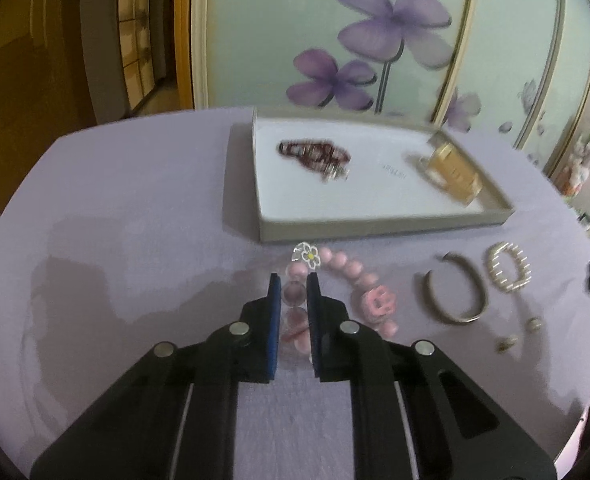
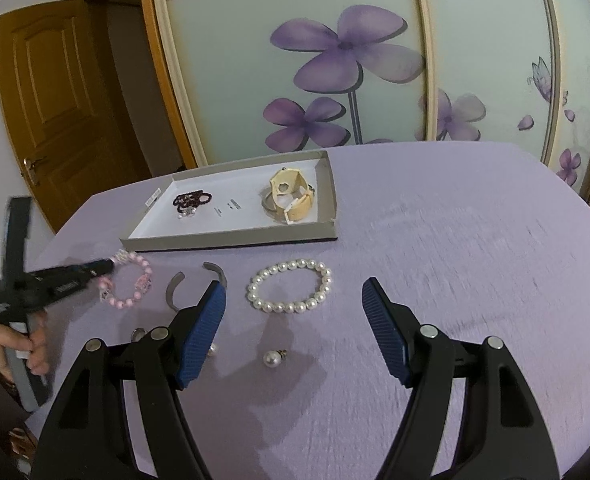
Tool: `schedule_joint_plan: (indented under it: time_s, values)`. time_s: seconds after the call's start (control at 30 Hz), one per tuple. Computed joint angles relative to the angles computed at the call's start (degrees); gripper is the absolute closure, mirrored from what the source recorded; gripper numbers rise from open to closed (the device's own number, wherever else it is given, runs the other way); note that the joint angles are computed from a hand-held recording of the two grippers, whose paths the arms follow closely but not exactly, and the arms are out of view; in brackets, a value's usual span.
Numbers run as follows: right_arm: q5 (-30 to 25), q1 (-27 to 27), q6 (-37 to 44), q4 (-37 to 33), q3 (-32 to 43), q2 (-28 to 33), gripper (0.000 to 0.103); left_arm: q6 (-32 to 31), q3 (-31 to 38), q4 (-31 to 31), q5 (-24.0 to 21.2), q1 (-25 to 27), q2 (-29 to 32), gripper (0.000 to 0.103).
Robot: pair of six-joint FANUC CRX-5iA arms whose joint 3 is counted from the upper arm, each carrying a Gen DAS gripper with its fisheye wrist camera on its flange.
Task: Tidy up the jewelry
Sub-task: 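Grasp the pink beaded bracelet with the left tool, then lower the pink bracelet into the tray with the left tool while the right tool grasps a pearl earring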
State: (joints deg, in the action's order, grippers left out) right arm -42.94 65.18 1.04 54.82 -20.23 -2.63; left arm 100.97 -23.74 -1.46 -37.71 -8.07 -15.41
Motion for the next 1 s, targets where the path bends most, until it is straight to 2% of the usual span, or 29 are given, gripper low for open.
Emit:
schedule_joint_plan:
  time_s: [0.17, 0.27, 0.4, 0.73, 1.0]
  values:
    - [0.7, 0.5, 2.2, -2.0, -0.1, 0.1, 0.032, -6.1, -3.1, 7.6, 3.5, 2.1, -4.5, 0.09]
    - [1.1, 0.8, 3.7, -3.3, -0.1, 0.3, 0.033, -7.3, -3.5, 9.4, 4.6, 2.5, -6.3, 0.09]
    - [1.3, 1.3, 6.6, -6.7, 0.6, 0.9, 0.042, -9.3, -4.5, 12.4, 5.7, 3.5, -8.4, 0.09]
    - [-2.1, 2.0, 14.0, -15.1, 4.6, 3.8, 0.057, -10.4, -4.5, 13.7, 6.5, 3.5, -9.8, 0.09]
    - [-3.3, 2.1, 16.3, -16.6, 6.3, 5.3, 0.067, -11.2, -4.7, 14.9, 6.7, 3.9, -10.1, 0.09]
